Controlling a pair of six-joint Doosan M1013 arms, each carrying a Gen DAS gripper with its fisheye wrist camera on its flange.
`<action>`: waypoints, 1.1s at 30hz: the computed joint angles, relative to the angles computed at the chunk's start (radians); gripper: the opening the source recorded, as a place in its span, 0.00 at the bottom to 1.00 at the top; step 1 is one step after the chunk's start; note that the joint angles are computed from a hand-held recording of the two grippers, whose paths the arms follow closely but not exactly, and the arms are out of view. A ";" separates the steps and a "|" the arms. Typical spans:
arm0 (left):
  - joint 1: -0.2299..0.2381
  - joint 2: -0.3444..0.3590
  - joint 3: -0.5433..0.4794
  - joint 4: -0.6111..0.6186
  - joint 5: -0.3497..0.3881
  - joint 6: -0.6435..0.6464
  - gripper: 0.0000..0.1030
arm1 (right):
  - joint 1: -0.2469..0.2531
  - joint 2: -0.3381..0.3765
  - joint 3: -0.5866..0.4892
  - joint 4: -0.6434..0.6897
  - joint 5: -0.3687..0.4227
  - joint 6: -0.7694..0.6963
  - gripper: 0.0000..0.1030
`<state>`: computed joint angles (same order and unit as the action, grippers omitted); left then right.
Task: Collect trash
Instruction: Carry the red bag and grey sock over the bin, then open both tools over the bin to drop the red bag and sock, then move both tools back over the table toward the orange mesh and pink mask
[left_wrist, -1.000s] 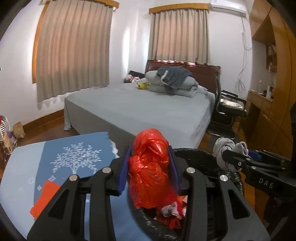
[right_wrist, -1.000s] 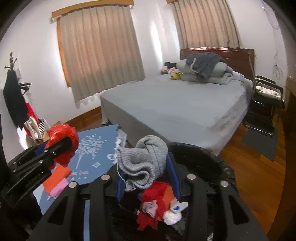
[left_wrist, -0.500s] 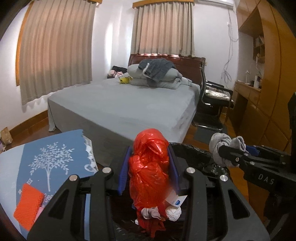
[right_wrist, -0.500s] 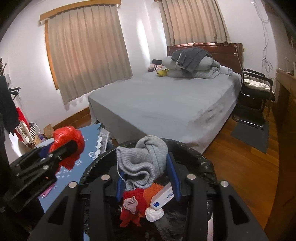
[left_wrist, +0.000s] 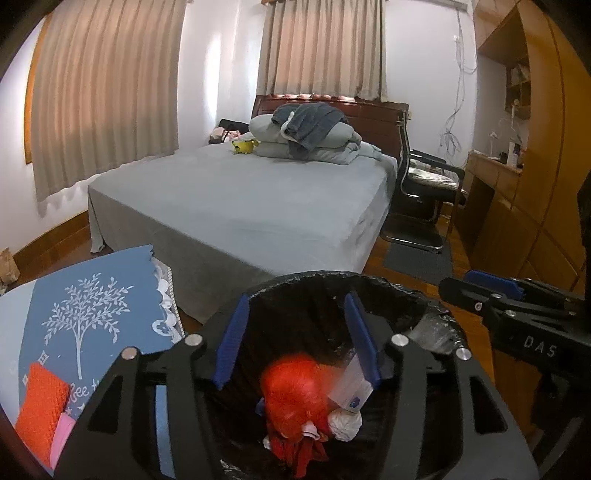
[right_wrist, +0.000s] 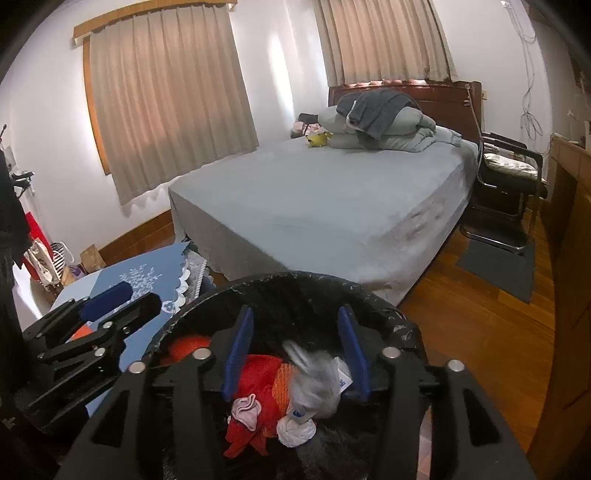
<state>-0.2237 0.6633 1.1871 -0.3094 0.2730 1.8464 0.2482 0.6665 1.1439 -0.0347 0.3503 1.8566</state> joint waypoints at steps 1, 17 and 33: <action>0.001 0.000 0.000 0.014 0.000 -0.015 0.53 | -0.001 0.000 0.000 -0.001 -0.001 0.001 0.50; 0.035 -0.064 0.084 0.523 -0.087 -0.559 0.84 | 0.018 -0.011 0.016 -0.108 -0.021 0.125 0.95; 0.109 -0.134 0.187 1.224 -0.027 -1.293 0.84 | 0.092 0.048 -0.080 0.126 -0.006 -0.158 0.94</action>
